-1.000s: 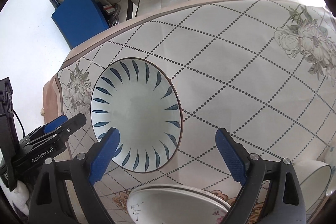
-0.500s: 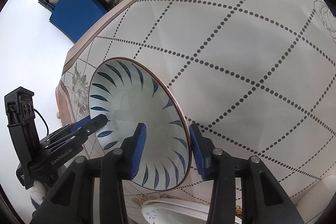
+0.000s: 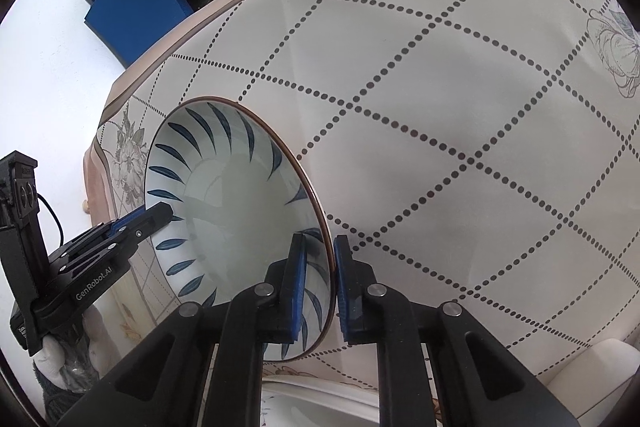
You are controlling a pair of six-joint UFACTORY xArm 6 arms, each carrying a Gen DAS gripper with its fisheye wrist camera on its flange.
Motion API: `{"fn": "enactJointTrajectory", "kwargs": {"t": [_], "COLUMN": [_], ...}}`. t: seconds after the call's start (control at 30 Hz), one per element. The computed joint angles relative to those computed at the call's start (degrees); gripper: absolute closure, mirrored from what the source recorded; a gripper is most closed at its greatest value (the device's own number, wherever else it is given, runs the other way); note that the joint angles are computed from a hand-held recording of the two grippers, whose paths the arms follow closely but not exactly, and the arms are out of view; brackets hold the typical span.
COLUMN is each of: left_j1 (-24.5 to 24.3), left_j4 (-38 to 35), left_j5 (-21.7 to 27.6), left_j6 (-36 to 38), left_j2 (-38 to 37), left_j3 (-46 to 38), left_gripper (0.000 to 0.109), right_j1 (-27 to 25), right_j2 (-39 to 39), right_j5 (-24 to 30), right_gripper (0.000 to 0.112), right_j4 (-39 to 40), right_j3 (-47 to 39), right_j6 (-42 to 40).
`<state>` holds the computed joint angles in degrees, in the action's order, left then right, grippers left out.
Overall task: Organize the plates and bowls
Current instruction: 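Lift the blue-striped plate and carry it toward the plate stack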
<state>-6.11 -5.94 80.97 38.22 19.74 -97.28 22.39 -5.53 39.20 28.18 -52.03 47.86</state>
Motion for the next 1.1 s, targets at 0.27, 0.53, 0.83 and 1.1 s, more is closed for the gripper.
{"fn": "enactJointTrajectory", "kwargs": {"t": [0.27, 0.53, 0.83, 1.1], "left_j1": [0.34, 1.0, 1.09, 1.65], "left_j4": [-0.8, -2.27, -3.48, -3.67], "left_j5": [-0.8, 0.21, 2.58, 4.19], "left_j6": [1.09, 2.81, 3.73, 5.72], "left_j2": [-3.37, -8.29, -16.06, -24.86], "left_j3": [1.77, 4.78, 9.92, 16.95], "left_gripper": [0.093, 0.093, 0.093, 0.093], "right_j1": [0.27, 0.54, 3.1, 9.54], "right_j2": [-3.2, -8.51, -17.92, -27.48], "right_j5": [-0.28, 1.98, 5.11, 6.77], "right_gripper": [0.097, 0.098, 0.098, 0.098], "right_j4": [-0.96, -4.22, -8.73, -12.57], "right_j3": [1.88, 3.27, 7.1, 12.35], "right_j6": [0.61, 3.65, 10.45, 19.96]}}
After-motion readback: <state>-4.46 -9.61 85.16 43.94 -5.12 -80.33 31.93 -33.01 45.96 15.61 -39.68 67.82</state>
